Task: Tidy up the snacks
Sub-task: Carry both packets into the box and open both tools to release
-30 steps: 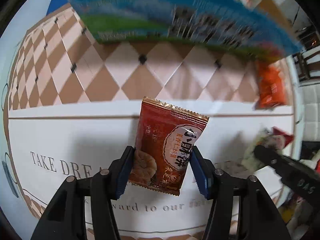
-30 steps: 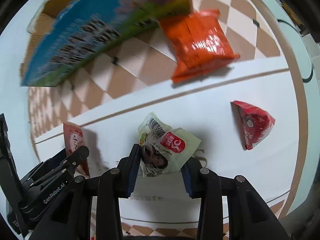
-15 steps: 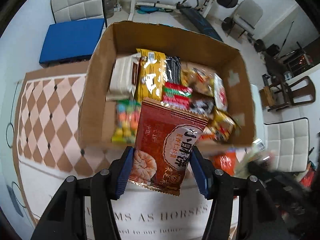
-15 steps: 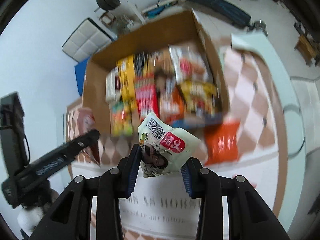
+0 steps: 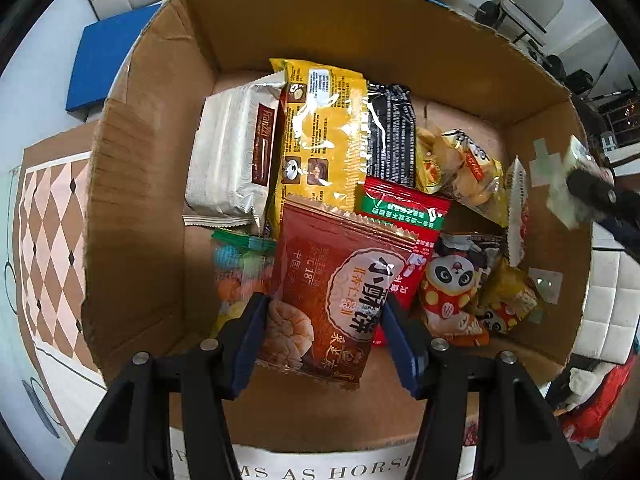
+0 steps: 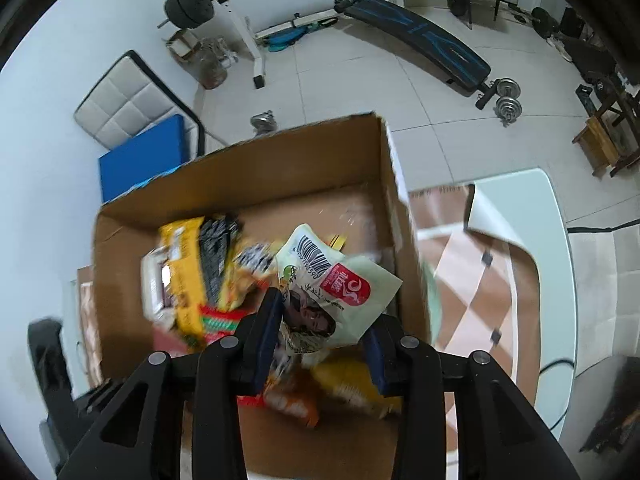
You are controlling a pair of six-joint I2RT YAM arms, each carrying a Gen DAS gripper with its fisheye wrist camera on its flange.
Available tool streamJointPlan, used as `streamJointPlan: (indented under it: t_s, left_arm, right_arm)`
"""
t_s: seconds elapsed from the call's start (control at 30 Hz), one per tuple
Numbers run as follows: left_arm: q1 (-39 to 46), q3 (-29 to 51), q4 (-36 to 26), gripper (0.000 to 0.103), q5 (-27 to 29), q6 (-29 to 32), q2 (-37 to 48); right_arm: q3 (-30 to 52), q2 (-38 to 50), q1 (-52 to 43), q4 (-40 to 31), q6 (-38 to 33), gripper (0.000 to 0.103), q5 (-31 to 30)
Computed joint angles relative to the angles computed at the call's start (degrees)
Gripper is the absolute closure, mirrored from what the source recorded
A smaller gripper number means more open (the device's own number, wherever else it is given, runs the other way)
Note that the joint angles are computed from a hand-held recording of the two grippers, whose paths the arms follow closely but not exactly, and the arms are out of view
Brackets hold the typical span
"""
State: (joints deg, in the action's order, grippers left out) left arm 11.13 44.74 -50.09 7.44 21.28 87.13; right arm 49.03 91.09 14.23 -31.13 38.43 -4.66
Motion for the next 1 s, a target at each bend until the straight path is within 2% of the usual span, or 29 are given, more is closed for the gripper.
streamJointPlan:
  t_s: [0.03, 0.07, 0.1, 0.17, 0.2, 0.33, 0.43, 0.63, 0.93, 1.0]
  left_arm:
    - [0.2, 0.2, 0.2, 0.048, 0.3, -0.2, 0.8]
    - [0.5, 0.2, 0.3, 0.046, 0.8, -0.2, 1.4]
    - [0.4, 0.1, 0.7, 0.039, 0.6, -0.2, 1.9]
    - [0.0, -0.2, 1.7, 0.023, -0.5, -0.5, 1.8]
    - [0.2, -0.2, 2.1, 0.019, -0.3, -0.4, 1.6]
    - [1.0, 0.4, 1.5, 0.019, 0.5, 0.0, 0.6]
    - [0.1, 0.7, 0.9, 0.019, 0.3, -1.1, -1.3]
    - [1.2, 2.2, -5.2, 0.019, 0.5, -0.1, -9.6]
    - [7.3, 3.5, -12.3, 0.019, 2.1, 7.1, -23.5]
    - [9.4, 4.5, -15.2, 0.019, 3.1, 9.2, -26.6]
  right_arm:
    - [0.8, 1.5, -0.6, 0.1, -0.9, 0.056, 0.3]
    - [1.8, 3.0, -1.1, -0.1, -1.5, 0.043, 0.4]
    - [1.3, 3.1, -1.3, 0.3, -1.6, 0.038, 0.2]
    - [1.5, 3.4, -1.7, 0.1, -1.7, 0.035, 0.3]
    - [1.4, 3.2, -1.6, -0.1, -1.9, 0.035, 0.2]
    - [0.9, 1.6, -0.9, -1.3, -1.8, 0.034, 0.0]
    - [0.3, -0.6, 0.1, -3.0, -1.1, 0.03, 0.1]
    - [-2.1, -7.0, 4.5, -6.5, 1.6, 0.03, 2.0]
    - [-4.3, -20.4, 16.2, -16.5, 9.4, 0.029, 7.5]
    - [-3.8, -22.7, 19.3, -18.8, 11.9, 0.021, 8.8]
